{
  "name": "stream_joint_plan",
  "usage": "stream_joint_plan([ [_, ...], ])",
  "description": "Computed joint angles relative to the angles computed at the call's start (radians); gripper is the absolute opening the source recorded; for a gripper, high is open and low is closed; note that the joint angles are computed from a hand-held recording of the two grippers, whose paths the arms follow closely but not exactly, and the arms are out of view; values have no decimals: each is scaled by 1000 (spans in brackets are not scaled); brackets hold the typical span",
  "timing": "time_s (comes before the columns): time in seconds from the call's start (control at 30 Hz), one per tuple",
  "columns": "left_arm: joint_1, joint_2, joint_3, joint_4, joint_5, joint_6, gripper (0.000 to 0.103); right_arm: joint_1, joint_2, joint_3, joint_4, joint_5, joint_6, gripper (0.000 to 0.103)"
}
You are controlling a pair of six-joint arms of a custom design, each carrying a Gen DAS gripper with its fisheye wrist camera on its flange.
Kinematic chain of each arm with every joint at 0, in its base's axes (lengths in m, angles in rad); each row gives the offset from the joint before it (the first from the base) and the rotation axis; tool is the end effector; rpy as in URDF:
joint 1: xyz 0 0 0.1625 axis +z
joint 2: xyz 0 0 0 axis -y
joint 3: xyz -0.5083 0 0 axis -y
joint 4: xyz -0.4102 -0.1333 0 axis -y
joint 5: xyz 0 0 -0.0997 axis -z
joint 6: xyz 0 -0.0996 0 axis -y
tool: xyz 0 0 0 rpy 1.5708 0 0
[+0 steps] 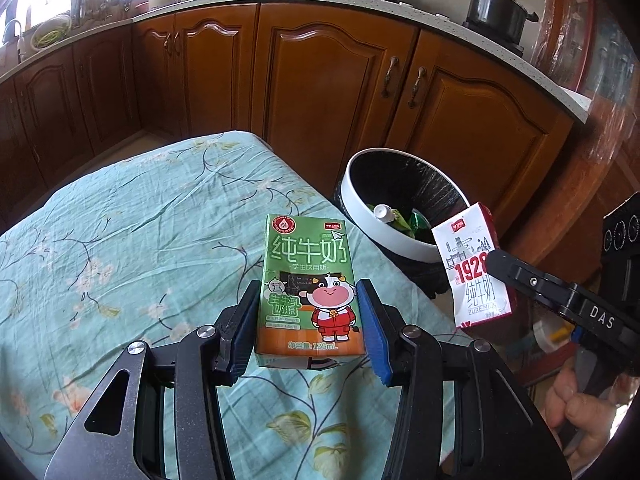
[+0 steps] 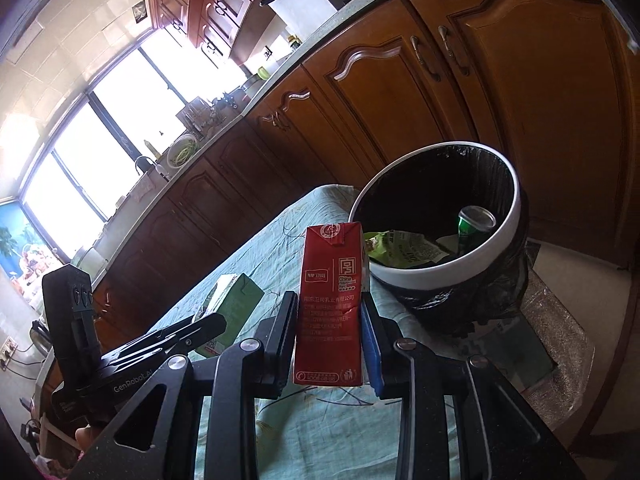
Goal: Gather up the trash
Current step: 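Carry both cartons over the bin and open both tools to drop them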
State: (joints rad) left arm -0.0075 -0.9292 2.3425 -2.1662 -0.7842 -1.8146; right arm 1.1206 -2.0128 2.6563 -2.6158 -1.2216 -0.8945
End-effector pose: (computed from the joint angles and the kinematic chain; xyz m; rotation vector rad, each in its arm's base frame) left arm -0.3869 -0.2009 0.0437 0.1352 2.2588 -1.0377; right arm 0.0467 -0.2881 0.3286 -0.7688 2.9131 -0.8101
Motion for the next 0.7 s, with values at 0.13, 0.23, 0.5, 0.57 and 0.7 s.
stream_joint_plan([
  [0.13, 12, 13, -15, -24, 15, 40, 46, -17, 1, -13, -1, 12, 2, 31],
  [0.23, 23, 23, -30, -39, 30, 70, 46, -20, 8, -23, -17, 15, 11, 30],
  [0.5, 71, 43, -76, -104, 92, 199, 46, 50, 100, -73, -157, -24, 90, 30],
  [0.57, 92, 54, -96, -125, 111, 252, 46, 94, 159, -100, -229, -60, 130, 30],
  [0.7, 147, 77, -128, -220, 132, 386, 46, 131, 217, -126, -286, -99, 161, 30],
])
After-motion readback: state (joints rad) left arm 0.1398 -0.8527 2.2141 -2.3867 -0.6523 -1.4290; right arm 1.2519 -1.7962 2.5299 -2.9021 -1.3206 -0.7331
